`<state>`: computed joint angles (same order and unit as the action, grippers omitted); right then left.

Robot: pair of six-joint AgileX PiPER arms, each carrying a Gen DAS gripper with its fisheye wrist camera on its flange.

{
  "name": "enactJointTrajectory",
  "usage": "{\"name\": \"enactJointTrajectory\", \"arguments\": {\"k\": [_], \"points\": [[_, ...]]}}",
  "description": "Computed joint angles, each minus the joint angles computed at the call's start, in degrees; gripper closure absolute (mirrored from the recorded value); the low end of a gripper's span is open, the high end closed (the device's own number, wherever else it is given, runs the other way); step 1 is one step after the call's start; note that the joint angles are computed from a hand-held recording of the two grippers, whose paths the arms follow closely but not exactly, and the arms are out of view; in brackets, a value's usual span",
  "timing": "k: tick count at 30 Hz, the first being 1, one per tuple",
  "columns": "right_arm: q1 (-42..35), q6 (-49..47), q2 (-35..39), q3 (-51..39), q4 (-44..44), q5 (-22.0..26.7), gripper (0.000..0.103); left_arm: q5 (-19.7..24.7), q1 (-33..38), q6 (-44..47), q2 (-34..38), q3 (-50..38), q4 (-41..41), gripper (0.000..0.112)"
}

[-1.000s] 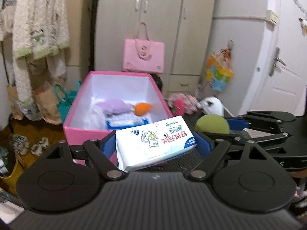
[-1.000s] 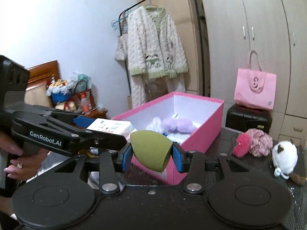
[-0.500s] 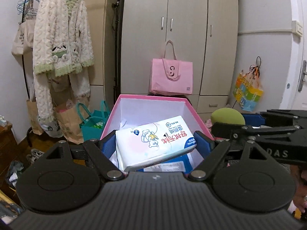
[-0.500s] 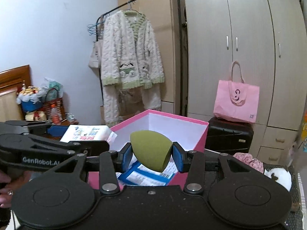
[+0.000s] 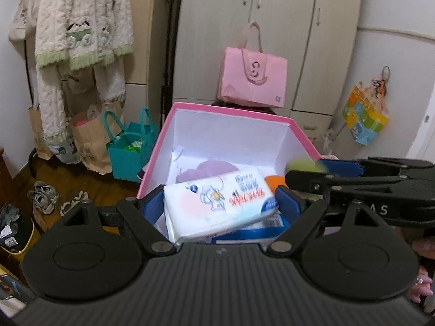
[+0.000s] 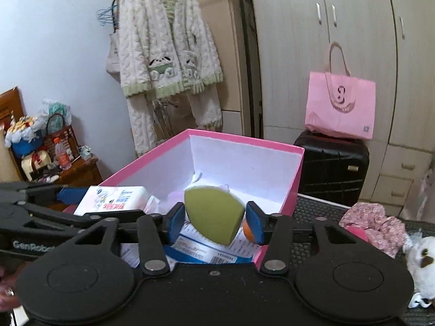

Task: Organize soft objects
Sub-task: 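Open both grippers to drop the wipes pack and sponge into the box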

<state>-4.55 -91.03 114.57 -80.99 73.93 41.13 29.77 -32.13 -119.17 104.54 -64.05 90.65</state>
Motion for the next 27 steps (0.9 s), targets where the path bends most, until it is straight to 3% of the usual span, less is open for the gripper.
{"name": "enactJointTrajectory", "arguments": {"k": [3, 7, 17, 27], "points": [[-0.24, 3.52, 2.03, -2.75, -2.07, 1.92, 0.037, 1.61, -0.84, -0.52, -0.23, 0.58, 2.05, 0.024], [-1.15, 2.98, 1.42, -1.69, -1.99, 3.34, 0.036, 2.01, -2.34, 1.20, -1.55, 1.55, 1.82, 0.024], [-4.75, -4.79, -7.73, 7.89, -1.60, 4.25, 0.036, 7.84, -8.52, 8.65, -5.14, 3.37, -4.61, 0.024], [-9.77, -9.77, -16.91, 14.46, -2.07, 9.39, 0.036, 12.80, -14.64, 11.74, -10.57, 6.28, -7.94, 0.024]]}}
